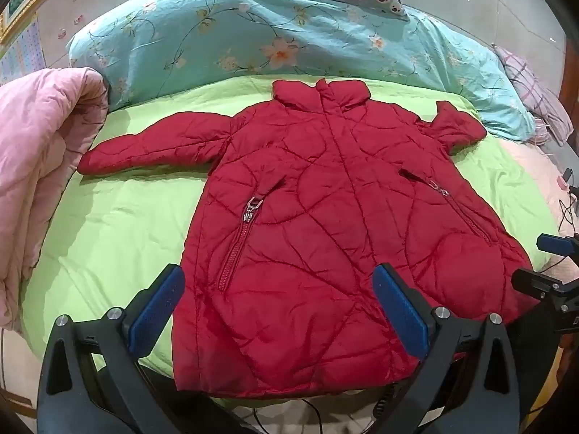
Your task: Fold large clothes
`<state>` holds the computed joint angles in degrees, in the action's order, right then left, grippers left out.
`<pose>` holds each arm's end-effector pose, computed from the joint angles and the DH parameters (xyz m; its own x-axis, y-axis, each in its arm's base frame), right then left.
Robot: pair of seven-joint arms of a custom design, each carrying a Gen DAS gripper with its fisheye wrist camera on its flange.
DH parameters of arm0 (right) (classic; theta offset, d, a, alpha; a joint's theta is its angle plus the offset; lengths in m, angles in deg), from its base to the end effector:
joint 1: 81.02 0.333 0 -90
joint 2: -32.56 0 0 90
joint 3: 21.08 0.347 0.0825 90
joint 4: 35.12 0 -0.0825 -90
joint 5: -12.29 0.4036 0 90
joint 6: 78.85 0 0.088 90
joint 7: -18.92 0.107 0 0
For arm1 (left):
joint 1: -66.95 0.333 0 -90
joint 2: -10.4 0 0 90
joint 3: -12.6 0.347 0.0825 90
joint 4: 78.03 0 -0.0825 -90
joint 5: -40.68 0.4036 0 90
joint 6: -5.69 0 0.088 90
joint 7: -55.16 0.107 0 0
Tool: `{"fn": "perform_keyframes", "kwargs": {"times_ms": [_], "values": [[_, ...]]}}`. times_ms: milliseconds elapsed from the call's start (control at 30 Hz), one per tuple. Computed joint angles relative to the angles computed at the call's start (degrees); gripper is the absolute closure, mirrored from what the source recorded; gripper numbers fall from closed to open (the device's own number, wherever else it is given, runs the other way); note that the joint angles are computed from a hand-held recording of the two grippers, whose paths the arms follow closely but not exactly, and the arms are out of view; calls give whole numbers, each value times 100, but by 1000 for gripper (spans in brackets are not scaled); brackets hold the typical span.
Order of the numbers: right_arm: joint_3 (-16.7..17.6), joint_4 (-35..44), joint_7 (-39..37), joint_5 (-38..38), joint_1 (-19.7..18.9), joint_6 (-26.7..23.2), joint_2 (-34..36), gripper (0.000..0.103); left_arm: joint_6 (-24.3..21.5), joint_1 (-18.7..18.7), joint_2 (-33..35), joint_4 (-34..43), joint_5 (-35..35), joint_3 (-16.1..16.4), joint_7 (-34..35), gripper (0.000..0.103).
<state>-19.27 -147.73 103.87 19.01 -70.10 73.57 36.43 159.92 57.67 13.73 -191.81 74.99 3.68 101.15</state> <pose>0.6229 0.1368 0.5324 0.2385 -0.9696 -0.0553 -0.7923 -0.1613 -0.5884 0.5946 -0.2129 0.5275 0.0081 -0.9995 -0.0297 -0.7322 0.0143 -0.6809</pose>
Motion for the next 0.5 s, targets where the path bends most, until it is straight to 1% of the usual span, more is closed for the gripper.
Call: {"fn": "perform_keyframes", "kwargs": {"times_ms": [500], "values": [[3, -38, -92, 92, -12, 30, -7, 0, -46, 0, 19, 47, -82, 8, 94, 0]]}}
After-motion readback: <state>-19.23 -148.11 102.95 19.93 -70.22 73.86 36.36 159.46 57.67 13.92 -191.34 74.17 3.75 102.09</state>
